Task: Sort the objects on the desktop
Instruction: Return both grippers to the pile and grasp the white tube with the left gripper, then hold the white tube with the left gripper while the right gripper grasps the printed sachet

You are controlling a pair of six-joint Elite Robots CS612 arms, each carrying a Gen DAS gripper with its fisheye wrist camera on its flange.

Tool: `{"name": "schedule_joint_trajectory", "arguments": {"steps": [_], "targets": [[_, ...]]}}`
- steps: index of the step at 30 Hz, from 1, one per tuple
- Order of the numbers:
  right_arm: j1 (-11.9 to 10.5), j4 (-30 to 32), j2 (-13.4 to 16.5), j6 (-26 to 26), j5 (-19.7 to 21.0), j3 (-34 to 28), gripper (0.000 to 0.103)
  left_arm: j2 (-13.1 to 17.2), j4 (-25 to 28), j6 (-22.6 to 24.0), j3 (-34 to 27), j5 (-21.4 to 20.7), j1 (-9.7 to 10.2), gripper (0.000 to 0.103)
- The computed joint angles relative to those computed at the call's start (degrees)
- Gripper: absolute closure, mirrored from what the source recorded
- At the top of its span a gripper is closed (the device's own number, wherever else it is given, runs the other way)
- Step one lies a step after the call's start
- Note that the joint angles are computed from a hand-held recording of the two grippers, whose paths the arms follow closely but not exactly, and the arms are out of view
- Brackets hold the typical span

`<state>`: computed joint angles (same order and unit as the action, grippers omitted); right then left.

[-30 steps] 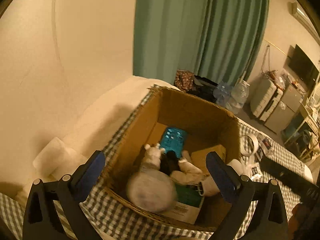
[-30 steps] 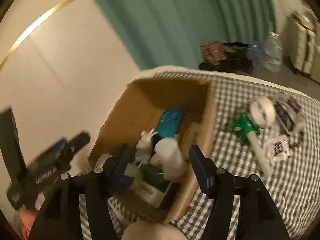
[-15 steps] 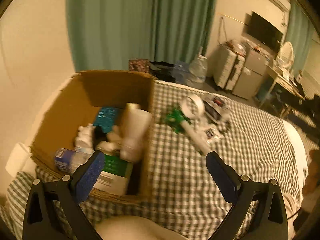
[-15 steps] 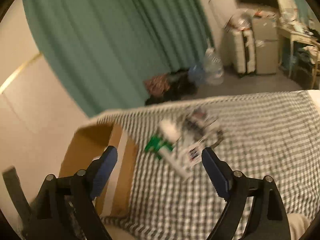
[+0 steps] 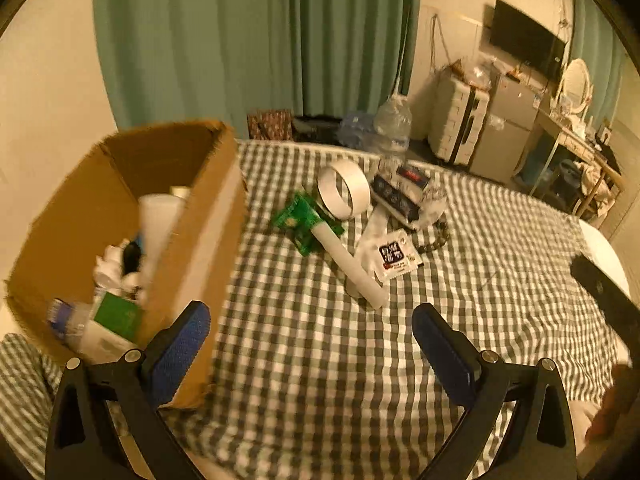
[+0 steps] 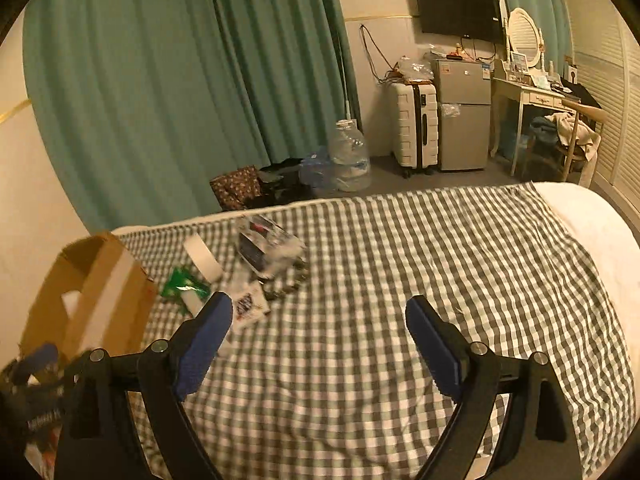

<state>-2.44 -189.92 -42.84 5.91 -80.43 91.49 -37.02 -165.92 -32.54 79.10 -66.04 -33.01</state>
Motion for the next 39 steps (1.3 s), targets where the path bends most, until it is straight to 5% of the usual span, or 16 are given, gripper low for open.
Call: {"name": "schedule_joint_trajectory", "arguments": {"steps": [10,15,17,19,21,24,26,32,37,39], "targets": [[-0.7,9.8,4.4,-1.2,-0.8,-4.9,0.014,10.8,11.6,-3.3,-16.6,-4.4,2.40,0.000],[-0.6,9.8,6.2,-2.2,-1.0,-6.9,0.014,14.5,14.5,-5.2,-21.7,-3.6,3.19,0.000],[-0.3,10.1,7.2,-3.7,-1.4,-8.6,0.014,15.0,14.5,-4.3,-22.1,-2.0,3.04,0.008],[-0.2,11.6,8.3,-4.7,0.5,-10.6,0.014,15.4,14.8,-3.3,-22.6,-2.9,3.20,0.033],[-0.1,13.2,9.4,-5.1,3.4,-12.5,0.014,15.5,12.3,-2.5,-22.2,-5.3,3.48,0.044],[0.5,14.6,11.1,-7.4,5.4,-15.6,0.014,15.4,10.6,0.7,-21.9,-4.0,2.94,0.077],[0.9,15.0,12.1,-9.2,6.9,-17.2,0.014,15.2,9.1,1.5,-21.3,-3.4,2.73,0.084],[1.6,21.5,14.7,-11.1,13.0,-21.9,0.016,13.9,6.3,-1.3,-19.0,-3.8,3.44,0.089],[1.8,26.1,16.5,-11.6,14.8,-25.0,0.023,14.3,11.4,-2.8,-20.3,-4.0,3.84,0.089],[1.7,26.4,16.8,-11.2,17.0,-25.6,0.038,14.4,11.5,-2.5,-20.4,-3.6,3.69,0.089]]}}
